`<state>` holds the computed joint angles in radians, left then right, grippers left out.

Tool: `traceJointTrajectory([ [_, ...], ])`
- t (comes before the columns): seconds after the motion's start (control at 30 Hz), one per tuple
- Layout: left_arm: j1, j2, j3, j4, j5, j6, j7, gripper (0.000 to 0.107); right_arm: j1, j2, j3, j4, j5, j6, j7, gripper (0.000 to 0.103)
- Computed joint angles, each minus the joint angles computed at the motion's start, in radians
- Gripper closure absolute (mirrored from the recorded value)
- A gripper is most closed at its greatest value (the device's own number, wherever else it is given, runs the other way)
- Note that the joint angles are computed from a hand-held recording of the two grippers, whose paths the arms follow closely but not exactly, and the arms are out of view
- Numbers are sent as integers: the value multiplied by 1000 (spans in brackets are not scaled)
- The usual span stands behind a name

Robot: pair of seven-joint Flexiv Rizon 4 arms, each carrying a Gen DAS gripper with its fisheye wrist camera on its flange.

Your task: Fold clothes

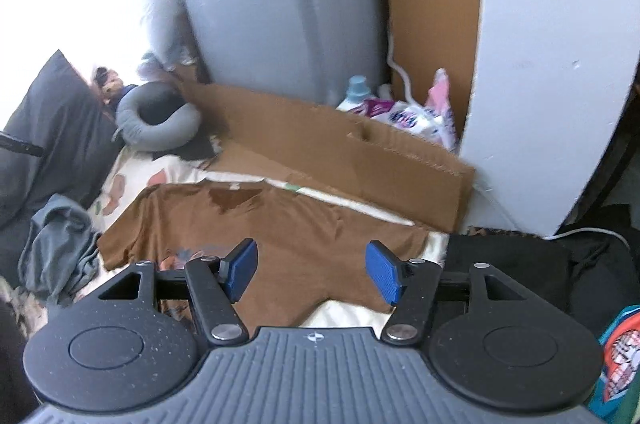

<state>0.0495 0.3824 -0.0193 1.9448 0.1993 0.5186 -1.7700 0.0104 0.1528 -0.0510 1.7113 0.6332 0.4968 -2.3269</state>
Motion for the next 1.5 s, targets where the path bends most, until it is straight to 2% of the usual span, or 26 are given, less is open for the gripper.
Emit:
traceJointTrajectory([
  [0.17, 19, 28, 39, 86, 16, 64, 12, 35, 13, -5, 18, 67, 40, 46, -17, 36],
  [0.3, 52, 30, 65, 165, 36, 150, 23, 39, 29, -21, 40, 133, 74, 121, -42, 36],
  [0.47, 96, -2, 106, 263, 23, 271, 52, 55, 44, -46, 65, 209, 89, 211, -44, 36],
  [0.7, 170, -115, 117, 336, 64, 418, 31, 60, 42, -101, 89, 288, 47, 320, 2, 36],
  [0.87, 208, -225, 114, 346, 147, 496, -41, 81, 27, -134, 98, 324, 2, 387, 51, 36],
  [0.9, 209, -250, 120, 347, 155, 517, -50, 82, 24, -140, 99, 329, -4, 396, 60, 36],
  [1.03, 207, -347, 153, 351, 153, 598, -80, 82, 15, -169, 108, 344, -43, 426, 104, 36],
  [1.07, 204, -375, 162, 358, 121, 621, -62, 80, 14, -178, 111, 347, -56, 435, 116, 36],
  [1.13, 195, -416, 175, 352, 126, 639, -59, 79, 14, -196, 119, 352, -81, 449, 140, 36],
  [1.2, 183, -457, 190, 339, 152, 647, -69, 71, 13, -212, 128, 354, -96, 457, 156, 36],
  [1.27, 174, -488, 203, 333, 146, 658, -58, 56, 14, -229, 136, 358, -114, 468, 171, 37],
  [1.33, 157, -515, 223, 319, 181, 658, -82, 51, 16, -242, 147, 363, -133, 478, 181, 37],
  [1.4, 156, -531, 227, 333, 150, 686, -61, 51, 18, -251, 157, 368, -146, 484, 189, 37],
  [1.43, 158, -537, 226, 346, 121, 704, -39, 54, 18, -255, 161, 370, -149, 485, 192, 37],
  [1.5, 155, -541, 221, 369, 76, 733, 8, 78, 19, -256, 169, 371, -148, 484, 199, 37],
])
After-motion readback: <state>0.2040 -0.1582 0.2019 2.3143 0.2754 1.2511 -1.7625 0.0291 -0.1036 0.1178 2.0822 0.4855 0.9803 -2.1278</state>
